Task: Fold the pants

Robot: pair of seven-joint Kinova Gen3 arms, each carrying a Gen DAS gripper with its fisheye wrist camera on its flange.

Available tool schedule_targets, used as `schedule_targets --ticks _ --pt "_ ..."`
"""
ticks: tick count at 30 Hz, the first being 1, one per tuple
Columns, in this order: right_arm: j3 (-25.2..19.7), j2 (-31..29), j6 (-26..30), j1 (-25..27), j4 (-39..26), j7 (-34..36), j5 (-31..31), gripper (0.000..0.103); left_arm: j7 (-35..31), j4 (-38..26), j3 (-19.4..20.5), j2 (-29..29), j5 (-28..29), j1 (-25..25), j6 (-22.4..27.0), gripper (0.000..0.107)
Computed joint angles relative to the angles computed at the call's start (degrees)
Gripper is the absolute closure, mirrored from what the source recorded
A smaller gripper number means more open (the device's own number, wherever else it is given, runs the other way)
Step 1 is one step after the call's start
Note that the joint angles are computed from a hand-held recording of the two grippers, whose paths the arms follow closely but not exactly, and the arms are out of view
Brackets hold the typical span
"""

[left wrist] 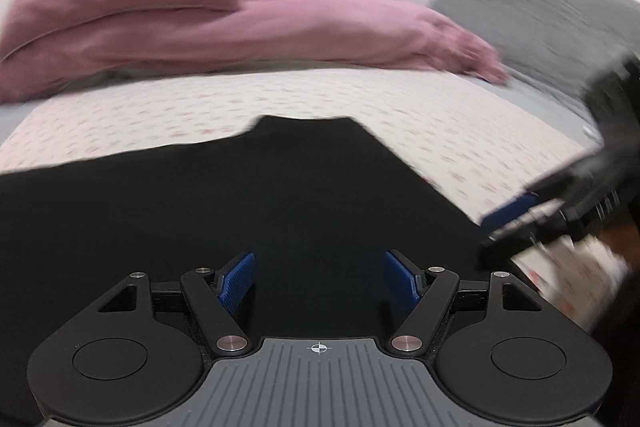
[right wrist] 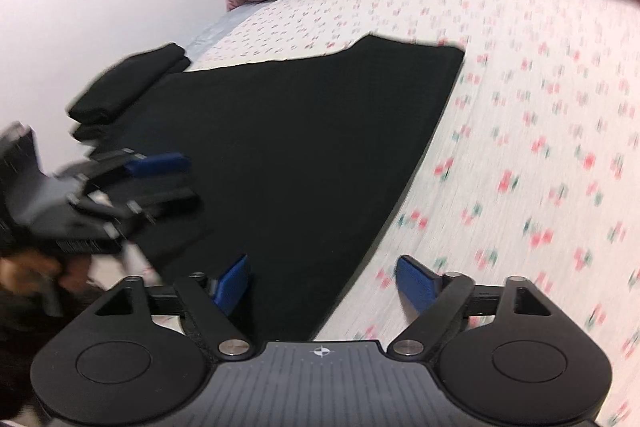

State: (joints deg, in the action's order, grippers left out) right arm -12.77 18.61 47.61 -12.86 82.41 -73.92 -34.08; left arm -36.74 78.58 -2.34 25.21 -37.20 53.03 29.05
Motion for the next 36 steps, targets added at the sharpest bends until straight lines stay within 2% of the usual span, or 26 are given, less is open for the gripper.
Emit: schedule_targets --ticks 2,6,8,12,13,16,17,20,23,24,26,27,29,31,34,36 --pt "-2.69 0.48 1.85 4.24 0.86 1.27 -4.66 0.035 -3.1 1.19 -0.88 -0.1 0.67 0.77 -3.48 0.035" --pt "-3.24 2.08 6.44 8.72 2.33 4.1 -13.98 0.054 -11.84 3.15 -1.24 -0.7 6.5 1.06 -9.26 0.035" --pt "-1.82 3.27 9.1 8.74 2.38 5.23 -17.42 0.062 -15.89 3.48 -0.59 -0.66 8.93 0.83 -11.04 0.035" --pt "-1.45 3.27 9.95 8.45 3.05 7.24 -19.24 0.091 -22.72 3.48 2.42 -0.38 12.56 -0.81 -12.2 0.035" --pt "-1.47 2.99 9.57 8.43 3.24 8.12 -19.9 0.092 -23.35 3.43 3.77 -0.26 11.89 -1.53 -12.34 0.035" --pt "-1.79 2.51 8.94 9.04 3.65 11.34 -23.15 0.093 -23.73 3.74 6.05 0.0 9.45 -2.5 -13.41 0.035" --pt "-1.91 2.57 9.02 9.37 3.76 12.15 -24.69 0.093 -23.01 3.9 5.41 0.14 8.37 -1.69 -14.0 0.035" --pt "-1.91 3.06 9.3 9.66 3.37 13.84 -27.73 0.093 -16.7 3.27 -1.6 1.32 2.36 5.05 -14.38 0.035" --pt "-1.69 3.36 8.82 9.57 2.95 14.18 -28.57 0.088 -9.71 -1.45 -9.56 4.49 -2.17 12.86 -8.32 0.035" --pt "-1.21 2.89 7.18 9.09 3.2 12.94 -27.89 0.083 -7.53 -3.28 -12.22 6.0 -3.28 15.26 -5.99 0.035" --pt "-0.19 1.76 3.11 7.79 3.61 9.02 -24.59 0.059 -5.96 -5.68 -15.03 8.15 -3.67 17.74 -3.1 0.034" --pt "1.9 1.7 1.72 6.01 3.34 6.69 -23.14 0.043 -6.55 -6.09 -16.57 8.77 -2.83 18.78 -2.89 0.034" --pt "2.9 2.91 1.36 5.28 1.76 2.64 -20.99 0.042 -6.34 -7.06 -17.38 9.85 -2.83 19.58 -1.64 0.035" --pt "0.75 5.58 1.69 7.1 -0.2 0.65 -20.98 0.043 -4.31 -7.49 -17.41 10.57 -3.77 19.83 -0.91 0.036" --pt "-1.34 9.2 0.89 8.2 -3.11 0.02 -22.2 0.047 0.39 -6.99 -17.12 10.8 -7.02 20.01 -0.9 0.045" --pt "-2.1 11.39 -0.1 7.98 -5.71 -0.56 -21.42 0.051 3.08 -6.24 -17.79 10.62 -9.39 21.02 -0.47 0.056"
